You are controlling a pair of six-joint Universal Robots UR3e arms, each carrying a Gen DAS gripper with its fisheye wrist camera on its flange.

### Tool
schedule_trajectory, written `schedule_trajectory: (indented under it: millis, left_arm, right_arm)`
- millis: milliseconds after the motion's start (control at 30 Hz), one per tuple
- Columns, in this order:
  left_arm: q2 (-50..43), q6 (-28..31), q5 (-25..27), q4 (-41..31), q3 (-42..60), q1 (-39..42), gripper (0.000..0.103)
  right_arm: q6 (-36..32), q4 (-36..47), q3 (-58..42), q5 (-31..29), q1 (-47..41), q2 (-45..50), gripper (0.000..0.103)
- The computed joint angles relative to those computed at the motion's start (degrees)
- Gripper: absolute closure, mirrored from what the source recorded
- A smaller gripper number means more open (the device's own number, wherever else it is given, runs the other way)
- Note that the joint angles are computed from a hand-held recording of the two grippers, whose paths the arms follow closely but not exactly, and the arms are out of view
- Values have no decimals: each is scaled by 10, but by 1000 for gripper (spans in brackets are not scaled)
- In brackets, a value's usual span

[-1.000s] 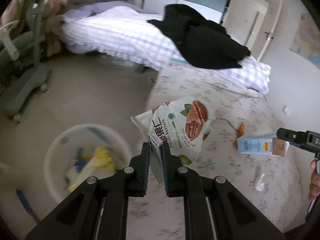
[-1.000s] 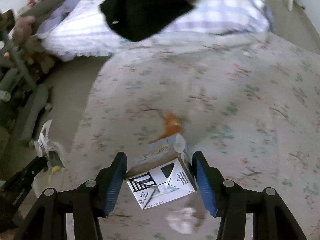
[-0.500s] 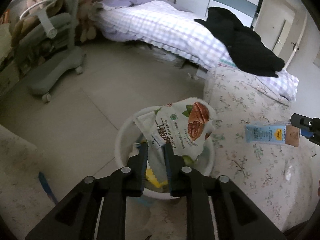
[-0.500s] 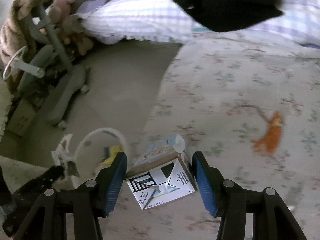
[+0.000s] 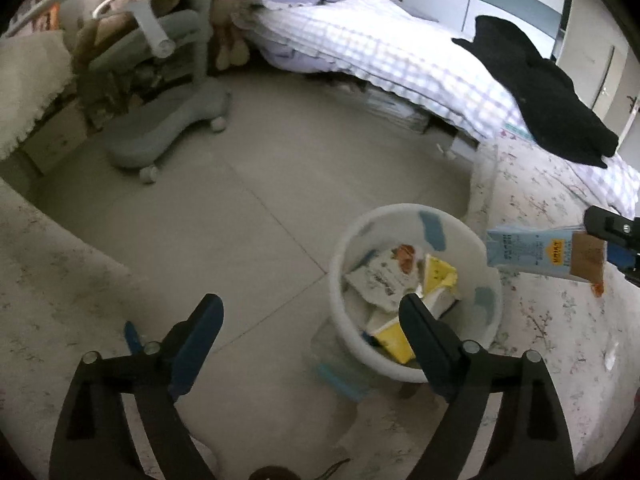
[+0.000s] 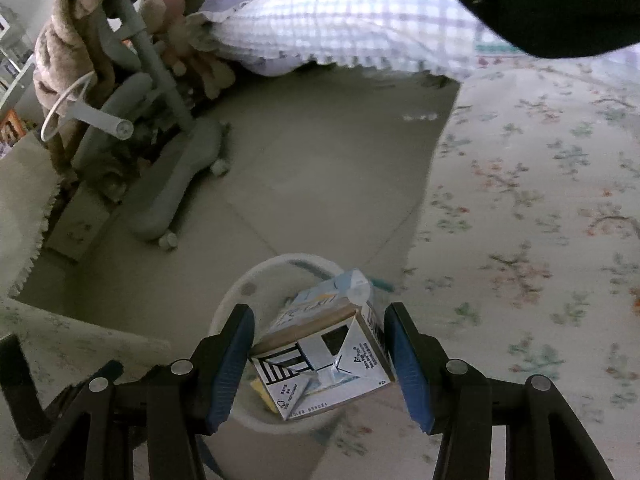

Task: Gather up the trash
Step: 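Carry the carton and snack bag over the wastebasket and open both grippers, then move the right gripper to the white tissue on the bed and grasp it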

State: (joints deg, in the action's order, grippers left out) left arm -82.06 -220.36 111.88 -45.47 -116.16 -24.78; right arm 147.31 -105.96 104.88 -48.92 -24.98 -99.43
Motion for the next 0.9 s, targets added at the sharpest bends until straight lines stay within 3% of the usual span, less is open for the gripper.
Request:
schedule_trajectory:
  millis: [433, 600, 900]
  left_arm:
    - [65, 24, -8, -7, -50, 51, 6]
    - [67, 34, -22, -3, -50, 61, 5]
    - [25, 25, -27, -3, -6, 19, 5]
  right_arm:
    - [108, -208, 53, -18, 115, 78, 42]
    - [76, -176, 33, -31, 125, 87, 26]
    - [7, -103, 22, -60, 74, 35, 20]
